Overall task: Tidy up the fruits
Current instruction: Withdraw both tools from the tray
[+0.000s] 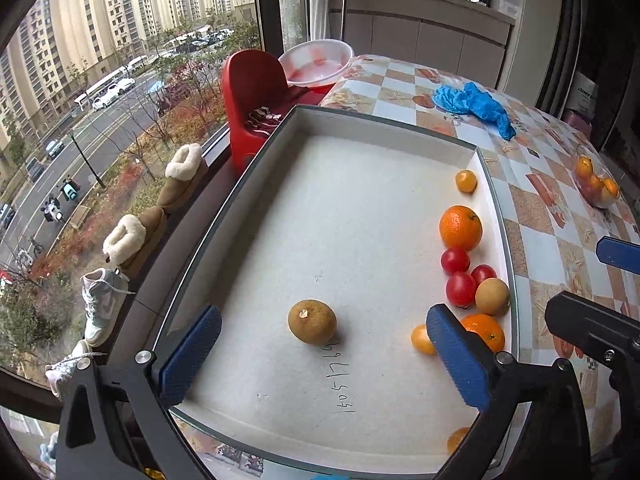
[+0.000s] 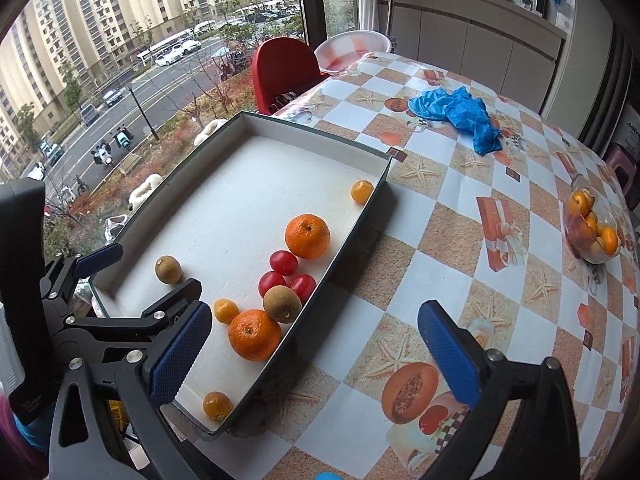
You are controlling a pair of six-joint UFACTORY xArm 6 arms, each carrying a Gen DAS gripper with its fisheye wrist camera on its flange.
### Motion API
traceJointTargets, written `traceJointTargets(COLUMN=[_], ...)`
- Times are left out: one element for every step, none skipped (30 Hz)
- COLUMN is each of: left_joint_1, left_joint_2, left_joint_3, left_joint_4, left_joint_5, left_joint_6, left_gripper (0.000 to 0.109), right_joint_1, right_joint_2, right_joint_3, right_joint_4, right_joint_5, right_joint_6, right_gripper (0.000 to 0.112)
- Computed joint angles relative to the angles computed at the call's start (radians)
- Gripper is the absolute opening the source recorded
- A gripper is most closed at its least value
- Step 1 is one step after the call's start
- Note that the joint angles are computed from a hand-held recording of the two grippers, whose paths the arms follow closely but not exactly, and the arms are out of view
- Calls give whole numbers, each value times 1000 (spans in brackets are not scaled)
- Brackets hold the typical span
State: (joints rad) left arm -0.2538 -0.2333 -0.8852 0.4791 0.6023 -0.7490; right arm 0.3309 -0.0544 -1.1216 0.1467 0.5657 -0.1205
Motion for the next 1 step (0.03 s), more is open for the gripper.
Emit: traceJointTargets(left_joint_1=[-3], left_joint_2=[-3], left_joint_3=[1], left_joint_4=[5], left_joint_5=[-2], left_joint_6=[1], left_gripper=[103], right_joint_1=[0], right_joint_2=[-2], right_joint_3=[2], right_joint_4=[4], right_joint_5=[0], right_joint_6=[-2], right_gripper=[103])
